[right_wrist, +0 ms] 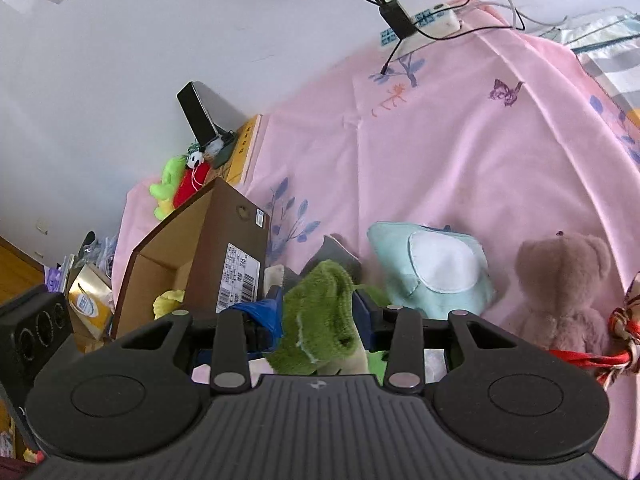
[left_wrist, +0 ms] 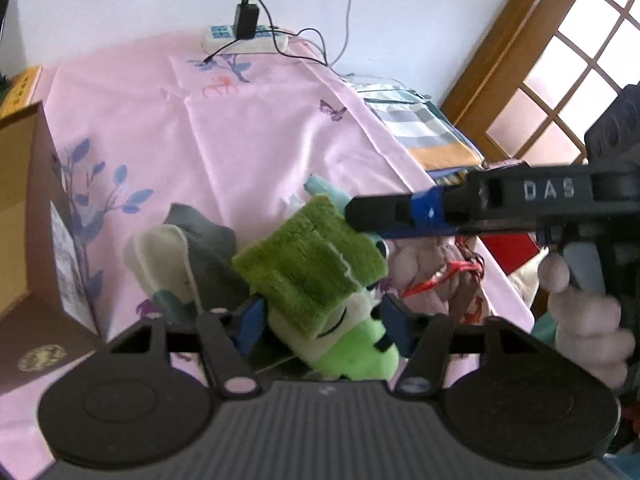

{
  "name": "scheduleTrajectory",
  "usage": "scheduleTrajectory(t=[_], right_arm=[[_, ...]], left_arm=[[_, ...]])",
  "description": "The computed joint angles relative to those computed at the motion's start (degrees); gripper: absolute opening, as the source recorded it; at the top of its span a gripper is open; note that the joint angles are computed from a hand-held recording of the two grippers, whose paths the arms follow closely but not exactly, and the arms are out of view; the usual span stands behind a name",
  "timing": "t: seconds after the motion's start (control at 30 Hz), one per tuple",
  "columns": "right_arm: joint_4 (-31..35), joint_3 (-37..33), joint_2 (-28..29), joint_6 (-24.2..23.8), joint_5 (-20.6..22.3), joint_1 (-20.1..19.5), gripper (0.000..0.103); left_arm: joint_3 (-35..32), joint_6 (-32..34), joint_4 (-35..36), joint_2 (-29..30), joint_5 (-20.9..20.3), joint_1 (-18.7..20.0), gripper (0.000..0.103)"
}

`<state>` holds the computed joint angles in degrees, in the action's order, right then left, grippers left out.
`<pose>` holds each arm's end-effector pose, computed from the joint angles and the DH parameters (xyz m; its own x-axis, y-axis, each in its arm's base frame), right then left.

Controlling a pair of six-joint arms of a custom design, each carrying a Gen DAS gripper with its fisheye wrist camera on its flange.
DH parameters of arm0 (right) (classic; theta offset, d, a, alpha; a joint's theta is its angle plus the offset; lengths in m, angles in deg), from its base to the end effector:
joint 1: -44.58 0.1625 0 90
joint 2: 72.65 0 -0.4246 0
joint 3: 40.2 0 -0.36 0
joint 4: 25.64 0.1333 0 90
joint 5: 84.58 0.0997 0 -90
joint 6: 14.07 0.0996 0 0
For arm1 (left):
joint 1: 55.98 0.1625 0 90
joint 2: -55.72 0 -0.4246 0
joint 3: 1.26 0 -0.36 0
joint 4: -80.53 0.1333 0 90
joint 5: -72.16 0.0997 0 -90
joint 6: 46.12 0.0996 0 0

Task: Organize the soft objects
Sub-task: 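Grasp the green knit towel with the right gripper, then lift the green knit towel and carry it over the box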

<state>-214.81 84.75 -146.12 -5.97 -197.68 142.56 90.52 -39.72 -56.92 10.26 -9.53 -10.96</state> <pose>0.1599 -0.4621 0.3000 -0.9549 0.2520 0.1573 0.0415 0.6375 -0.7693 -0.3536 -0.5628 0.1082 -0.6188 0.7719 -0.1458 0.7806 0.6251 -0.0035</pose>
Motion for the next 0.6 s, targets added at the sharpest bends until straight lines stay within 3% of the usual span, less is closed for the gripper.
scheduleTrajectory(t=[0.27, 0.6], right_arm=[[1.34, 0.49, 0.47, -2.05, 4.76, -1.53, 0.016], [2.3, -1.66, 2.25, -1.31, 6.88, 1.92, 0.015]], left_arm=[[1.52, -0.88, -2.85, -0.09, 1.27, -0.66, 0.019], [2.48, 3.0, -5.07, -4.36, 0.13, 0.49, 0.017]])
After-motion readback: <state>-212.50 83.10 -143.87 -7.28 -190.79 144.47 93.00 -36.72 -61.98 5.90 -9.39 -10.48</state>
